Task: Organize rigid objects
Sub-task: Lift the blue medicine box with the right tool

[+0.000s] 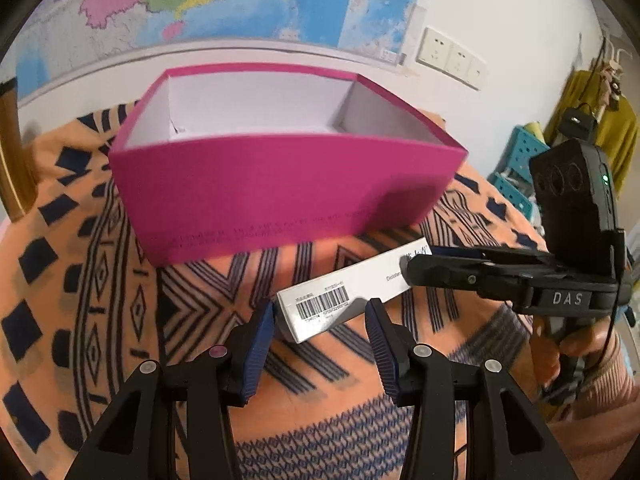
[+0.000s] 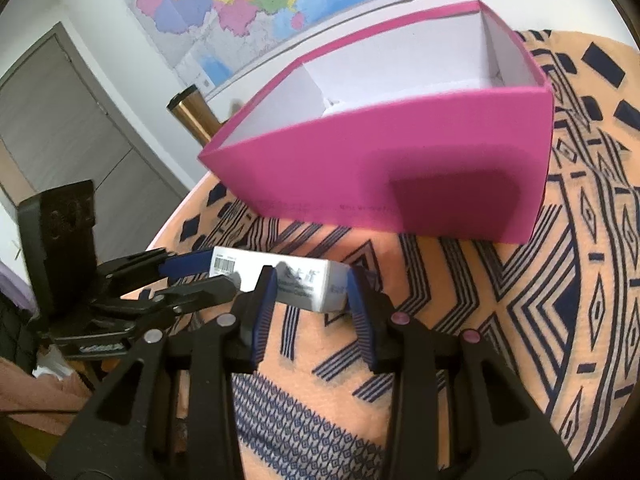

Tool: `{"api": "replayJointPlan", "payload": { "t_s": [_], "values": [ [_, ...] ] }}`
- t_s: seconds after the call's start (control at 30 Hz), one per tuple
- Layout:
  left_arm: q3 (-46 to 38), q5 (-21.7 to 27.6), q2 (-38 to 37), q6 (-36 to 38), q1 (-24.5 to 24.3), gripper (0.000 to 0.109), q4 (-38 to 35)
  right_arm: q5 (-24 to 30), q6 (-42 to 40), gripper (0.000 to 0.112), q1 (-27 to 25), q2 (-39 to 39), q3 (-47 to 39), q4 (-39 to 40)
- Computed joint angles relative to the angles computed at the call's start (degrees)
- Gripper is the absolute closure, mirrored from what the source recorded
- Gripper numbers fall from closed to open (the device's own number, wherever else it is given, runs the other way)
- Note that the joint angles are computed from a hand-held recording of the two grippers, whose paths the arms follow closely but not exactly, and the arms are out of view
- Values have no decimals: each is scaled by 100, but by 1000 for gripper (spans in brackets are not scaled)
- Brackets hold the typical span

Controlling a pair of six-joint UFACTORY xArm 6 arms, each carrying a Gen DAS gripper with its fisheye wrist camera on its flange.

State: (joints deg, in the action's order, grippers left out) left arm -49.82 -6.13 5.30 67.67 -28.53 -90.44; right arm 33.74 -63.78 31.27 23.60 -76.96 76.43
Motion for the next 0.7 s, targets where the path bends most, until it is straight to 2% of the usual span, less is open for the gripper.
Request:
{"api": "replayJointPlan", "payload": {
  "t_s": [0.07, 0.17, 0.3, 0.43, 0.53, 0.63, 0.7],
  "values": [
    [55, 91, -51, 353, -14, 62, -271, 109, -19, 72, -28, -39, 53, -90],
    [143, 334, -109, 479, 69, 62, -485, 350, 23, 71, -99, -77, 149, -257],
    [231, 680, -161, 490, 239, 62, -643, 398, 45, 63, -172, -67, 251, -145],
    [245, 627, -113, 127, 211, 62, -322, 562, 125, 62, -260, 67, 166, -15],
    [212, 702, -93, 85, 229, 62, -284, 659, 114, 53, -315, 89, 152, 113],
    [184, 708, 19, -329, 240, 62, 101, 567, 121, 53, -302, 110, 124, 108],
    [155, 786, 50, -333, 262, 62, 69, 539, 192, 57, -264, 167, 59, -2]
  ]
}}
